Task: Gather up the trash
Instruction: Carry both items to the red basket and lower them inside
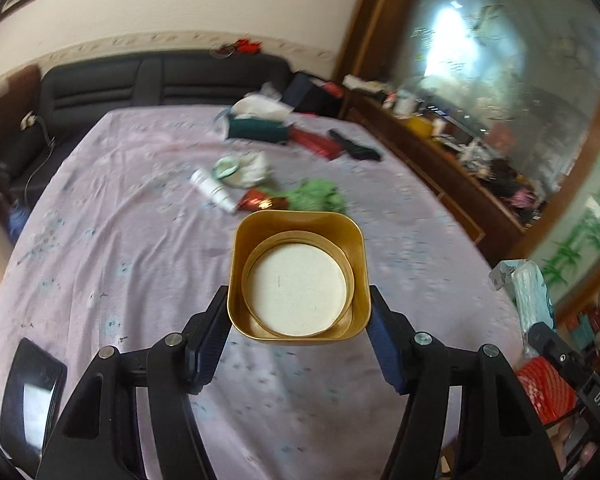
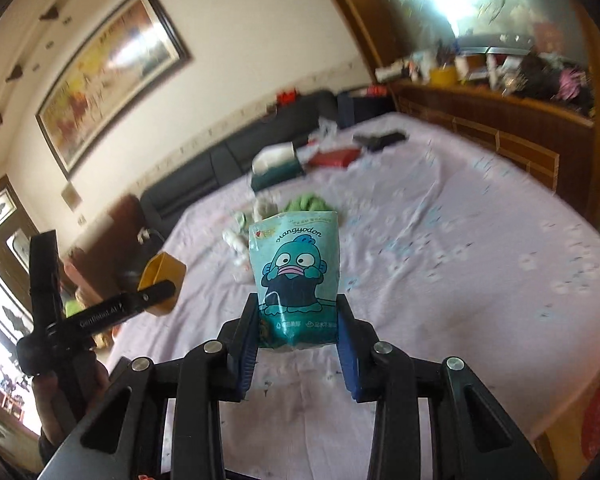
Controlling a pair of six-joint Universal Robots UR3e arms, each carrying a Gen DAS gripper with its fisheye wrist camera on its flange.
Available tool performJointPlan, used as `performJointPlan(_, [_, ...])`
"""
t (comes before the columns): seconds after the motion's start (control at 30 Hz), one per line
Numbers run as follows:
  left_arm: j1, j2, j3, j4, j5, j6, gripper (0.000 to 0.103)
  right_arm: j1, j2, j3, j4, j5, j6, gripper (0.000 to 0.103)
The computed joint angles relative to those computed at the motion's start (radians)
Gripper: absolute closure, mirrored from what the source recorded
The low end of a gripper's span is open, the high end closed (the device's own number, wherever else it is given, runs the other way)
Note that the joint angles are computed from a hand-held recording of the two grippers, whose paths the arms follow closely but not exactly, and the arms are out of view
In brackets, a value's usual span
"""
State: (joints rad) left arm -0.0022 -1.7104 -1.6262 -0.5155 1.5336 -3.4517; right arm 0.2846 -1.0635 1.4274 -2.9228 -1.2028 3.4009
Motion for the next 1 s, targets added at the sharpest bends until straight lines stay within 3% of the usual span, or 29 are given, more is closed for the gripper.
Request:
performJointPlan(0.2, [-0.111, 0.059, 0.016, 0.016, 0.036, 0.001, 0.04, -0.081, -0.248, 0.297, -0.111, 0.072, 0.031, 0.065])
performJointPlan(0.47, [-0.264, 0.04, 0.113, 0.003, 0.114, 0.018, 0.04, -0.154, -0.53, 0.544, -0.19, 0.053, 0.023, 0.065])
performJointPlan(1.0, [-0.388, 0.005, 0.193, 0.002, 0.162, 0.044, 0.04, -0.342, -0.87, 0.781, -0.156, 0.121, 0.01, 0.064])
